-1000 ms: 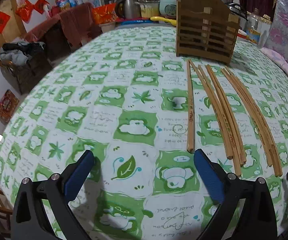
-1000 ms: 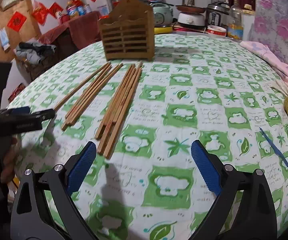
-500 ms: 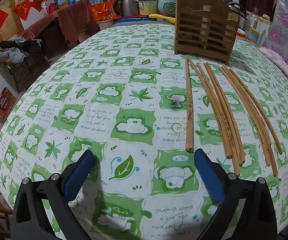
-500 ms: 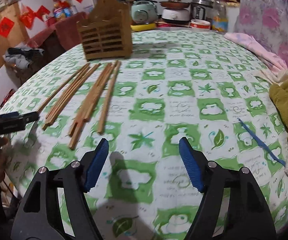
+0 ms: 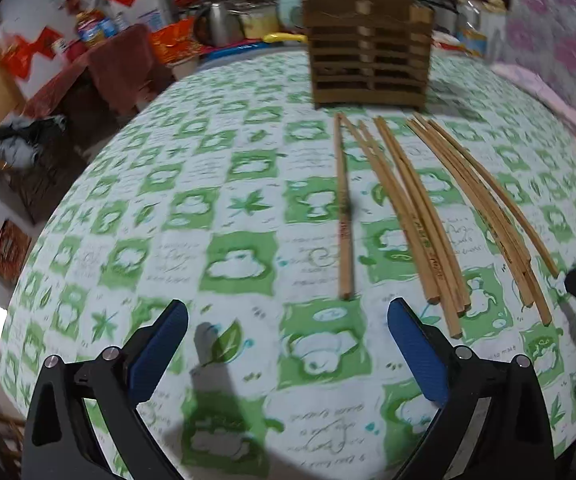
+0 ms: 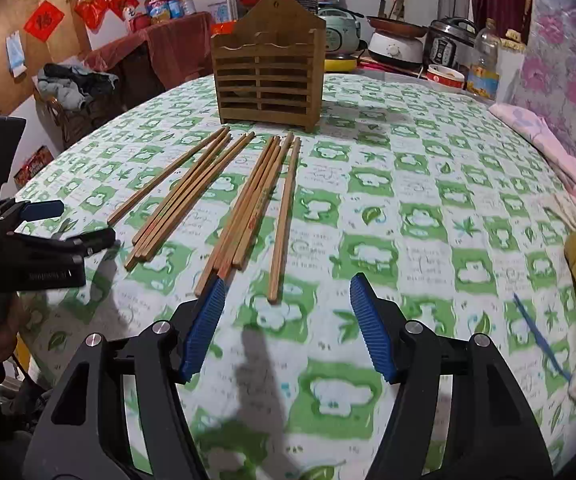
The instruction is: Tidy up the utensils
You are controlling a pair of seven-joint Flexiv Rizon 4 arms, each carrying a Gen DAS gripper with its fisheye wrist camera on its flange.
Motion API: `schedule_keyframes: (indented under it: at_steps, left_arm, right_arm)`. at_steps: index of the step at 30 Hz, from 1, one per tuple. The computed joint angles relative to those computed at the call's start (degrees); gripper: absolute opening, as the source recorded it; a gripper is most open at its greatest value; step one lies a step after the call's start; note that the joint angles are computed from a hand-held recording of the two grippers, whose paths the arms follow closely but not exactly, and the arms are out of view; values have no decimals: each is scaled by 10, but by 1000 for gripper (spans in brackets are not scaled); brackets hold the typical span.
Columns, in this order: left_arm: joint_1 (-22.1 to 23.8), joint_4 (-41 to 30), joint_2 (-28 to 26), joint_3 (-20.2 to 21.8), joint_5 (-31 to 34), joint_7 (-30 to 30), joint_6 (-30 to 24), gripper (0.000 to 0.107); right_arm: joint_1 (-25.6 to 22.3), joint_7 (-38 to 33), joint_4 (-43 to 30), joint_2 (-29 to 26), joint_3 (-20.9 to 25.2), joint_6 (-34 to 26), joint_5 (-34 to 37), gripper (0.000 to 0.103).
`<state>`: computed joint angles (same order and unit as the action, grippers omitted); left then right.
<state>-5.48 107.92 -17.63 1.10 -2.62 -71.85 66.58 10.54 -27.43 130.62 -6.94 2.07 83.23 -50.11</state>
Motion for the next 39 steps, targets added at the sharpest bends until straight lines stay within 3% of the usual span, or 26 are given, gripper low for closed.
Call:
schedule_keyframes:
  at_steps: [4, 6, 10, 14, 16, 21, 28, 32, 35, 39]
  left_arm:
    - [21, -19, -16, -27, -55, 40, -34, 98]
    - [28, -15, -18, -35, -84, 53, -36, 96]
    - [28, 25, -5, -47, -115, 82, 29, 61]
    - [29, 55, 4, -65, -154, 115, 71, 19]
    - [44, 64, 7, -89, -199, 151, 68, 6]
    - [48, 77, 9, -103, -271, 193, 79, 6]
    - [32, 80, 13, -88, -263, 192, 89, 6]
    - [36, 96, 40, -100, -298, 229, 114, 6]
    - [34, 102, 62, -108, -335, 261, 134, 6]
    - [23, 101, 85, -111, -395, 304, 149, 6]
  right_arm:
    - [1, -90, -32, -24, 31, -46, 108, 64]
    - [-5, -170, -51, -39, 63, -67, 212, 54]
    - [19, -187, -45, -35, 40, -60, 220, 46]
    - [40, -170, -25, -30, 15, -26, 170, 20]
    - [47, -151, -20, -29, 3, -19, 138, 16]
    - [26, -199, -26, -31, 36, -12, 215, 12]
    - [40, -189, -14, -26, 21, 9, 225, 8]
    - [50, -109, 9, -3, -24, 42, 137, 7]
    - [40, -7, 21, 22, -62, 74, 6, 7]
    - [-15, 187, 2, 43, -96, 139, -238, 7]
